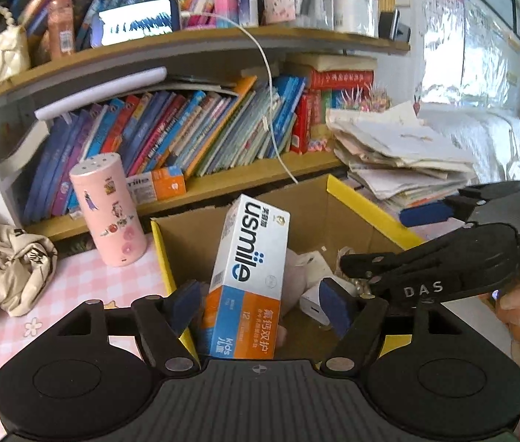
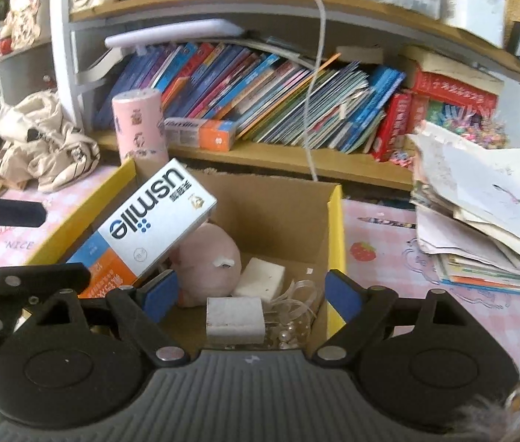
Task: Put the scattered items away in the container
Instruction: 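Withdraw both tools from the box back over the desk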
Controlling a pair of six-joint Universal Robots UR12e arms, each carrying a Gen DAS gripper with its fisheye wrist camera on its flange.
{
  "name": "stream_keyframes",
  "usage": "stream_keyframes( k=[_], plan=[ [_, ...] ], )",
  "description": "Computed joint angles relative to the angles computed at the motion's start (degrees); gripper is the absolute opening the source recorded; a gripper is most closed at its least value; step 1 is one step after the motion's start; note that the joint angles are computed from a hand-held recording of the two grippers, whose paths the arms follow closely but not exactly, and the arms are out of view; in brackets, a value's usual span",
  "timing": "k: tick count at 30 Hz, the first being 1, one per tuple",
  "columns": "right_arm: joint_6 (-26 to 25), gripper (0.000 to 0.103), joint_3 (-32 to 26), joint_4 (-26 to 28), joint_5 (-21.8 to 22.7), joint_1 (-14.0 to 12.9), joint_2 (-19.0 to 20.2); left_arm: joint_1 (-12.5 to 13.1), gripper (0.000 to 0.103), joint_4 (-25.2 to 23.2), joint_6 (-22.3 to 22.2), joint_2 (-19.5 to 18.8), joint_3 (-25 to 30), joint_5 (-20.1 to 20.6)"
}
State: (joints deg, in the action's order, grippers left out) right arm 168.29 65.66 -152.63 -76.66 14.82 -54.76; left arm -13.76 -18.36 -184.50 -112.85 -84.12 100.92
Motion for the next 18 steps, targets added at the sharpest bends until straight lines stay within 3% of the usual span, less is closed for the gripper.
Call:
stream_keyframes(
  k=[8,18],
  plan=[
    [4.4,0.089,7.7,-7.0,-4.6,0.7,-5.0,-0.6,0.083,4.1,-2.1,3.4,-5.0,1.7],
    [7.6,0.090,17.6,-8.6,-8.9,2.3,-11.7,-1.2,0.083,4.8,-4.0,8.6,-12.3,0.2]
  ],
)
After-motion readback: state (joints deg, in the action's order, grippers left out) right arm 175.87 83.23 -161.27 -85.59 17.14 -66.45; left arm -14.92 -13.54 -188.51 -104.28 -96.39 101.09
